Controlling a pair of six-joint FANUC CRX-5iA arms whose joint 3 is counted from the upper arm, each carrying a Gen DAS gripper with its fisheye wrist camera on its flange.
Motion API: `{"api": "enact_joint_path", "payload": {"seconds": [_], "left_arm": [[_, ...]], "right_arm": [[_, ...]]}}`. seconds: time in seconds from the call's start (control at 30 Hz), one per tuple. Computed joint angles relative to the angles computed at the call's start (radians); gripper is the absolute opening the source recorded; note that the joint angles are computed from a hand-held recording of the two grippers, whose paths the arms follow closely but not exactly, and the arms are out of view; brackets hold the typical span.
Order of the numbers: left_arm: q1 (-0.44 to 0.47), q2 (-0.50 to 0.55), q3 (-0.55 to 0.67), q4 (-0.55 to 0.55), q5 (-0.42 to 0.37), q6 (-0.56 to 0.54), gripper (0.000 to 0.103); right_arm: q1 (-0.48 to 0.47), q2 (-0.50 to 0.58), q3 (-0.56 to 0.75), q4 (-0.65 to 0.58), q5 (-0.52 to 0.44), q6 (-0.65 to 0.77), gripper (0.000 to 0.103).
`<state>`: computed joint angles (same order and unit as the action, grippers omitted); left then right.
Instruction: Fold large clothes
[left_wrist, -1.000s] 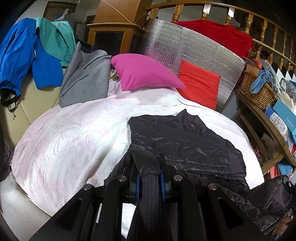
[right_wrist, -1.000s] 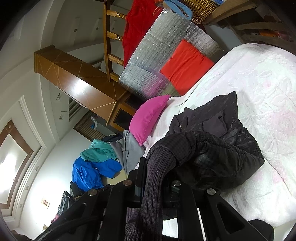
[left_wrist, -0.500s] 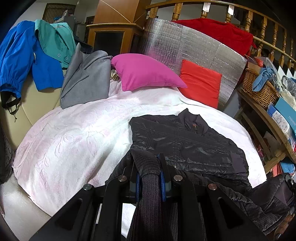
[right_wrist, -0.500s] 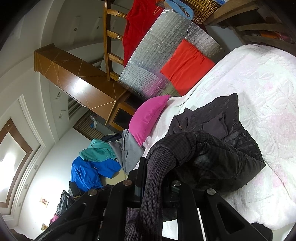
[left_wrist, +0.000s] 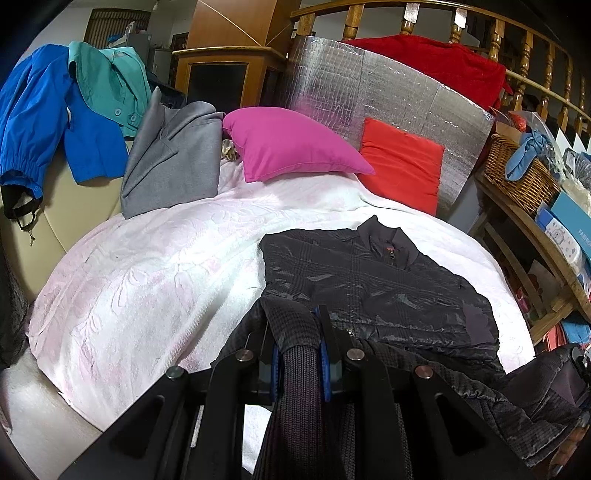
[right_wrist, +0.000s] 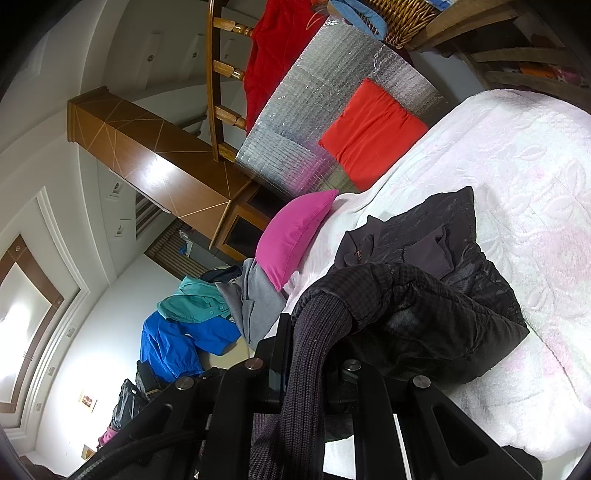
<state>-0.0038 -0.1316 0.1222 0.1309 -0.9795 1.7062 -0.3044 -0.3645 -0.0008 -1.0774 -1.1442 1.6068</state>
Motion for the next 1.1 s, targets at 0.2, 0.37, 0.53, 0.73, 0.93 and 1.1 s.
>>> {"api": "enact_joint_path", "payload": {"seconds": [0.2,0.37,0.53,0.73,0.93,1.1], "left_arm": [[0.009,0.011,0.01,0.021,0.008,-0.008,0.018],[0.003,0.041,0.044,0.012,0.01,-0.003,0.018],[-0.022,0.085,0.106,-0.044,-0.012,0.032,0.018],[-0.057,0.126,0.171,-0.128,-0.055,0.083,0.018],[-0.069,0.142,0.193,-0.153,-0.063,0.091,0.018],[-0.071,0.144,0.193,-0.156,-0.061,0.091,0.018]], "right_arm": [[0.001,0.015,0.018,0.001,0.008,0.004,0.012],[0.015,0.04,0.044,0.015,0.026,0.005,0.012],[0.051,0.075,0.074,0.055,0.059,0.007,0.012],[0.079,0.102,0.086,0.085,0.088,-0.009,0.012],[0.099,0.105,0.088,0.117,0.105,-0.022,0.012],[0.109,0.105,0.089,0.137,0.111,-0.034,0.012]]}}
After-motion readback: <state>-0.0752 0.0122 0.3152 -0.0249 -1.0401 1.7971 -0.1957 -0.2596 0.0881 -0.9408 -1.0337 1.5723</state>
